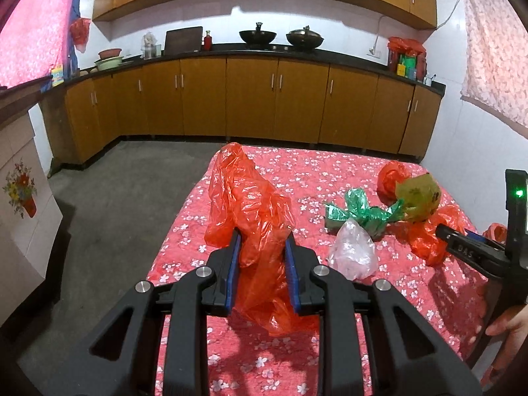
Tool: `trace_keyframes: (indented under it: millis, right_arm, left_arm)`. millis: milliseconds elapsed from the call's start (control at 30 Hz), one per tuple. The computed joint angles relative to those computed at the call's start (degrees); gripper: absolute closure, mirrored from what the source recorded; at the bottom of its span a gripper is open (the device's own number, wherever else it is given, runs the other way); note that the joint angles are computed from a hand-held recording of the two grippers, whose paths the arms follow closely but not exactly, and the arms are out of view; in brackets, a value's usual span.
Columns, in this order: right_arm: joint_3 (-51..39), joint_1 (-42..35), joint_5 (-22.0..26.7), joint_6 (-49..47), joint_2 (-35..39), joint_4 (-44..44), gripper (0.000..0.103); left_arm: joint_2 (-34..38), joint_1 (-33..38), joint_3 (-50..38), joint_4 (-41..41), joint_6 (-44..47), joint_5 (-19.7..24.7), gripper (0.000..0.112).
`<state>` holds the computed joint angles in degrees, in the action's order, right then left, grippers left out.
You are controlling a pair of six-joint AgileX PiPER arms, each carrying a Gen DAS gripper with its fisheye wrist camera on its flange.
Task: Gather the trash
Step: 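Grasp another orange plastic bag with the right gripper, then carry both orange bags over the orange basket with both grippers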
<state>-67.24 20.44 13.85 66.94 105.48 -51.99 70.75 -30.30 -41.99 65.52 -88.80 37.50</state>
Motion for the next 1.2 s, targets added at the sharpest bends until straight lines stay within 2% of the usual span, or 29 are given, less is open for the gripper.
trace_keyframes:
  millis: [33, 67, 133, 233, 433, 733, 900, 1067, 1200]
  right_arm:
    - [0.7, -0.4, -0.7, 2.0, -0.4, -1.7, 0.065]
    - [1.0, -0.7, -1.2, 1.7, -0.5, -1.3, 0.067]
    - [1.4, -1.3, -2.0, -2.8, -1.2, 2.2, 0.077]
    - [3.1, -1.9, -3.0, -7.2, -3.1, 5.3, 0.085]
    - [8.5, -3.9, -4.1, -7.5, -8.1, 4.3, 0.088]
    - [17.2, -6.8, -5.1, -13.7, -18.9, 6.9, 0.088]
    - [21.9, -9.0, -5.2, -26.7, -26.1, 17.0, 0.088]
    - [25.1, -11.1, -4.8, -35.3, -31.2, 23.7, 0.088]
    - [26.6, -13.9, -4.4, -48.6, -34.6, 36.1, 0.088]
  left_arm:
    - [0.1, -0.1, 0.0, -0.1, 0.1, 0.0, 0.088]
    - [0.1, -0.3, -0.3, -0.3, 0.3, 0.2, 0.088]
    - [0.1, -0.1, -0.5, -1.0, 1.1, 0.0, 0.088]
    - [-0.5, -0.5, -0.5, -1.4, 1.5, 0.1, 0.088]
    - [-1.9, -3.9, -0.7, -1.8, 1.5, 2.4, 0.088]
    - [-2.3, -12.3, -3.3, -1.6, 0.4, 7.2, 0.088]
    - [-0.4, -17.1, -5.7, -1.7, -0.4, 8.9, 0.088]
    - [1.5, -20.1, -8.1, -2.4, 0.3, 8.9, 0.088]
    - [3.4, -21.5, -9.6, -3.2, 1.0, 7.9, 0.088]
